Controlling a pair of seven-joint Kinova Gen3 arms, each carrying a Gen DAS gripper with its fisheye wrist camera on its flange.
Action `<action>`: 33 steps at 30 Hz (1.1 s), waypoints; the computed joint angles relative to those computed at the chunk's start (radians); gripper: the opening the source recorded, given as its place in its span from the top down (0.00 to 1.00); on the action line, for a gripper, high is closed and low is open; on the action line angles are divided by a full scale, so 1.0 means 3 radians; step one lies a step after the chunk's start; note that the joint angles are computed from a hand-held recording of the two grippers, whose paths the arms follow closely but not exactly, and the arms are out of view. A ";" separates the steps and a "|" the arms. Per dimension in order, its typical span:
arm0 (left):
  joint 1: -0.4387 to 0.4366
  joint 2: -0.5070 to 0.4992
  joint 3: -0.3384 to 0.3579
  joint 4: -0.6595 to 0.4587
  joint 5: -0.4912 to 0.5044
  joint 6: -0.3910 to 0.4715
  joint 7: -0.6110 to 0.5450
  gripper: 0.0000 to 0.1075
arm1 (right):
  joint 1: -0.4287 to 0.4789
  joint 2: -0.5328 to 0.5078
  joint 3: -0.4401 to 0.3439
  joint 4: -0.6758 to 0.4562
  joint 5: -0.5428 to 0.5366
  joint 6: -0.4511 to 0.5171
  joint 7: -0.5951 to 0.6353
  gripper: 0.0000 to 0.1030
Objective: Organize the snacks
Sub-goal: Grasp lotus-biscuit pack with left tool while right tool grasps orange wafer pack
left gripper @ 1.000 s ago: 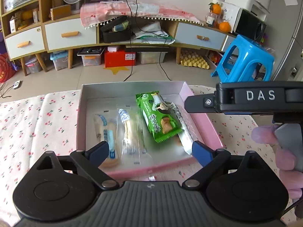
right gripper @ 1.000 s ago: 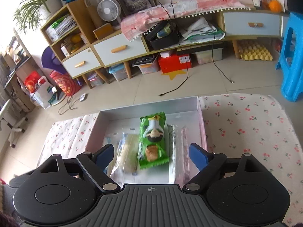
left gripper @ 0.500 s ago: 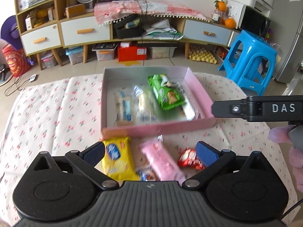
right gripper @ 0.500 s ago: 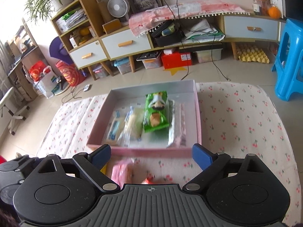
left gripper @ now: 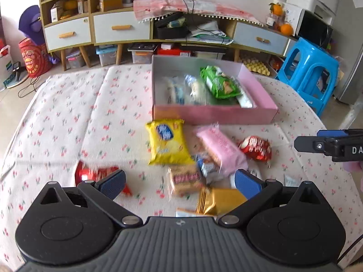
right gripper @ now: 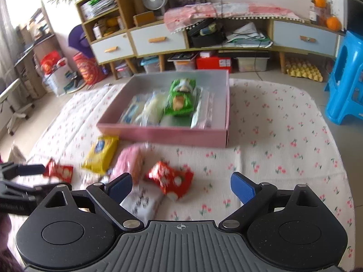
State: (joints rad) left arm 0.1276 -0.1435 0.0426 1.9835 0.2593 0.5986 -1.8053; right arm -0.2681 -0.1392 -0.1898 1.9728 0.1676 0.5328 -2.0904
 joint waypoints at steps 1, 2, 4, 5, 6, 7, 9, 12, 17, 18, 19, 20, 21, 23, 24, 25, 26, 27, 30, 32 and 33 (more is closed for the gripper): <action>0.0020 -0.0017 -0.0038 0.0057 0.0066 -0.0010 -0.0084 0.05 | -0.0009 -0.0017 0.0005 0.0059 -0.0001 -0.0036 0.0034 0.08; 0.0034 -0.0051 -0.0075 0.0128 0.0131 -0.0028 -0.0166 0.05 | -0.0007 -0.0035 -0.0004 0.0123 0.0026 -0.0075 0.0048 0.08; 0.0063 -0.0109 -0.0119 0.0269 0.0220 -0.0081 -0.0310 0.05 | 0.0007 -0.0062 -0.0044 0.0249 0.0105 -0.0147 0.0046 0.08; 0.0068 -0.0133 -0.0121 0.0332 0.0224 -0.0104 -0.0350 0.05 | -0.0004 -0.0072 -0.0040 0.0302 0.0109 -0.0165 0.0095 0.08; 0.0077 -0.0160 -0.0124 0.0389 0.0231 -0.0129 -0.0390 0.05 | -0.0013 -0.0077 -0.0039 0.0348 0.0113 -0.0180 0.0144 0.08; 0.0091 -0.0178 -0.0144 0.0442 0.0251 -0.0159 -0.0454 0.05 | -0.0017 -0.0081 -0.0043 0.0391 0.0122 -0.0200 0.0182 0.08; 0.0094 -0.0214 -0.0140 0.0541 0.0234 -0.0212 -0.0494 0.05 | -0.0028 -0.0079 -0.0069 0.0477 0.0155 -0.0207 0.0244 0.08; 0.0102 -0.0244 -0.0161 0.0642 0.0227 -0.0264 -0.0552 0.05 | -0.0071 -0.0039 -0.0073 0.0562 0.0160 -0.0180 0.0396 0.08; 0.0079 -0.0260 -0.0131 0.0745 0.0164 -0.0341 -0.0530 0.05 | -0.0034 -0.0078 -0.0175 0.0767 0.0416 -0.0367 0.0198 0.04; 0.0077 -0.0261 -0.0110 0.0754 0.0129 -0.0363 -0.0513 0.05 | -0.0035 -0.0084 -0.0159 0.0780 0.0391 -0.0384 0.0215 0.03; 0.0084 -0.0271 -0.0102 0.0774 0.0113 -0.0394 -0.0504 0.05 | -0.0019 -0.0086 -0.0167 0.0792 0.0399 -0.0399 0.0196 0.00; 0.0106 -0.0276 -0.0123 0.0789 0.0127 -0.0419 -0.0524 0.05 | 0.0014 -0.0089 -0.0199 0.0820 0.0444 -0.0438 0.0136 0.00; 0.0129 -0.0275 -0.0144 0.0803 0.0144 -0.0449 -0.0551 0.05 | 0.0026 -0.0099 -0.0195 0.0856 0.0454 -0.0503 0.0125 0.00; 0.0191 -0.0280 -0.0204 0.0833 0.0195 -0.0499 -0.0653 0.06 | 0.0055 -0.0114 -0.0212 0.0910 0.0489 -0.0603 0.0114 0.00; 0.0234 -0.0283 -0.0258 0.0845 0.0250 -0.0514 -0.0738 0.07 | 0.0062 -0.0119 -0.0216 0.0918 0.0484 -0.0618 0.0118 0.00; 0.0261 -0.0281 -0.0295 0.0848 0.0296 -0.0519 -0.0802 0.08 | 0.0070 -0.0121 -0.0224 0.0921 0.0483 -0.0623 0.0121 0.00; 0.0279 -0.0276 -0.0316 0.0842 0.0333 -0.0512 -0.0854 0.11 | 0.0072 -0.0118 -0.0219 0.0915 0.0472 -0.0622 0.0138 0.00; 0.0287 -0.0272 -0.0324 0.0833 0.0363 -0.0502 -0.0891 0.13 | 0.0070 -0.0115 -0.0211 0.0911 0.0456 -0.0620 0.0156 0.00; 0.0302 -0.0264 -0.0343 0.0808 0.0456 -0.0468 -0.1005 0.22 | 0.0084 -0.0118 -0.0226 0.0914 0.0455 -0.0619 0.0168 0.01; 0.0295 -0.0259 -0.0336 0.0799 0.0491 -0.0456 -0.1058 0.25 | 0.0065 -0.0116 -0.0198 0.0912 0.0420 -0.0621 0.0223 0.02; 0.0289 -0.0260 -0.0331 0.0795 0.0505 -0.0450 -0.1077 0.28 | 0.0051 -0.0115 -0.0179 0.0906 0.0389 -0.0618 0.0259 0.03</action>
